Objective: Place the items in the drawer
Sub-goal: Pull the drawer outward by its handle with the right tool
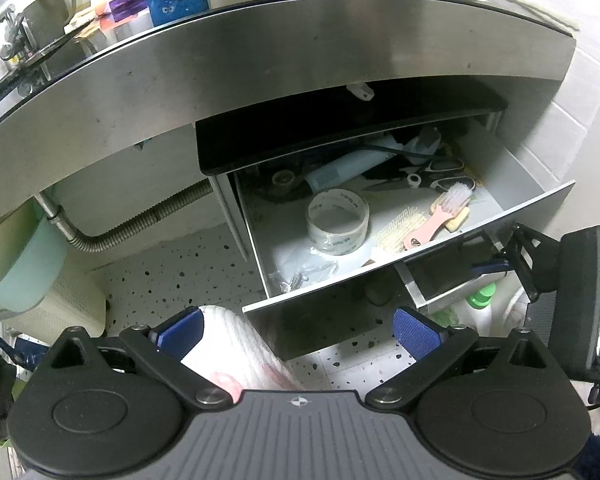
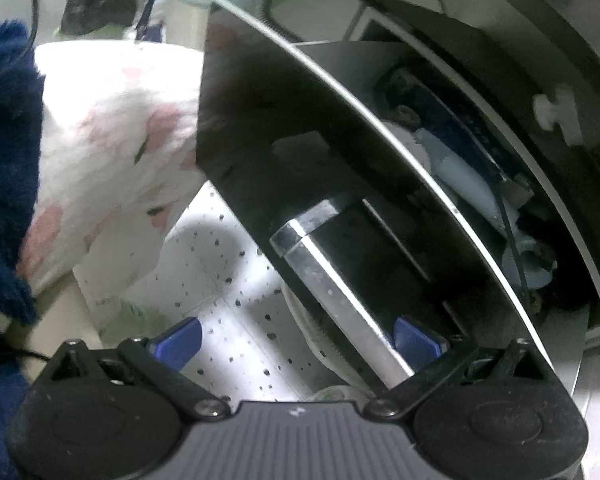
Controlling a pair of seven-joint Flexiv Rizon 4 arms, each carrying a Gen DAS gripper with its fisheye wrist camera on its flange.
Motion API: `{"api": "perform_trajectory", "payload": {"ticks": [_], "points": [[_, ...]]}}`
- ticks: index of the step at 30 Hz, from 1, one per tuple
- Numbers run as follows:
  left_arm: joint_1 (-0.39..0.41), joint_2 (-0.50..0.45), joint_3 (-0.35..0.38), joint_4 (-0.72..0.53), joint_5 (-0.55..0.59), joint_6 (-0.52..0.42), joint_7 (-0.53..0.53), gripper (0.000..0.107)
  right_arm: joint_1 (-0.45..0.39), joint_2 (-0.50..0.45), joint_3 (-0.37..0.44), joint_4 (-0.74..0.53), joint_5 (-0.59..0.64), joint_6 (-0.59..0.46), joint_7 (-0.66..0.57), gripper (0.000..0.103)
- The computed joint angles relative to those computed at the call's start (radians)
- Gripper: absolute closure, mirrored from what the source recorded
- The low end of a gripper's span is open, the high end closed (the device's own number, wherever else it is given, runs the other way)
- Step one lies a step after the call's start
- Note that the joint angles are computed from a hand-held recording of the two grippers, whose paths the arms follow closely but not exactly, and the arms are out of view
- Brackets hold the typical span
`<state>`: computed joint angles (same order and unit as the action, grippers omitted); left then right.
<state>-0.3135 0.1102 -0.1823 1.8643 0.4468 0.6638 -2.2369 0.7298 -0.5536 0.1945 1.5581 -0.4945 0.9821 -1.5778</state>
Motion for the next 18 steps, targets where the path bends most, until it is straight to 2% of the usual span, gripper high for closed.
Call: {"api": "perform_trajectory", "payload": {"ticks": [4, 7, 10, 12, 13, 15, 18], "points": [[0.001, 0.004, 0.0, 0.005, 0.002, 0.002, -0.008, 0.005, 0.015, 0.021, -0.042, 0.033, -0.004, 0.055, 0.169, 0.003], [0.005, 0.005, 0.001, 0.009, 0.003, 0.01, -0.019, 0.005, 0.019, 0.05, -0.084, 0.077, -0.008, 0.151, 0.395, 0.003], [0.007, -0.001, 0.001, 0.007, -0.002, 0.007, -0.028, 0.005, 0.066, 0.085, -0.219, 0.181, -0.106, 0.4, 0.743, 0.003], [0.006, -0.004, 0.001, 0.006, -0.004, 0.005, -0.028, 0.005, 0.138, 0.099, -0.354, 0.233, -0.192, 0.522, 0.964, 0.005], [0.004, -0.004, 0.001, 0.006, -0.005, 0.005, -0.027, 0.005, 0.174, 0.102, -0.415, 0.248, -0.228, 0.55, 1.047, 0.007], [0.002, -0.003, -0.001, 0.007, -0.001, 0.004, -0.026, 0.005, 0.227, 0.102, -0.495, 0.259, -0.294, 0.546, 1.149, 0.012], [-0.001, -0.003, 0.0, 0.008, -0.002, 0.005, -0.022, 0.005, 0.207, 0.082, -0.469, 0.23, -0.316, 0.499, 1.189, 0.017]]}}
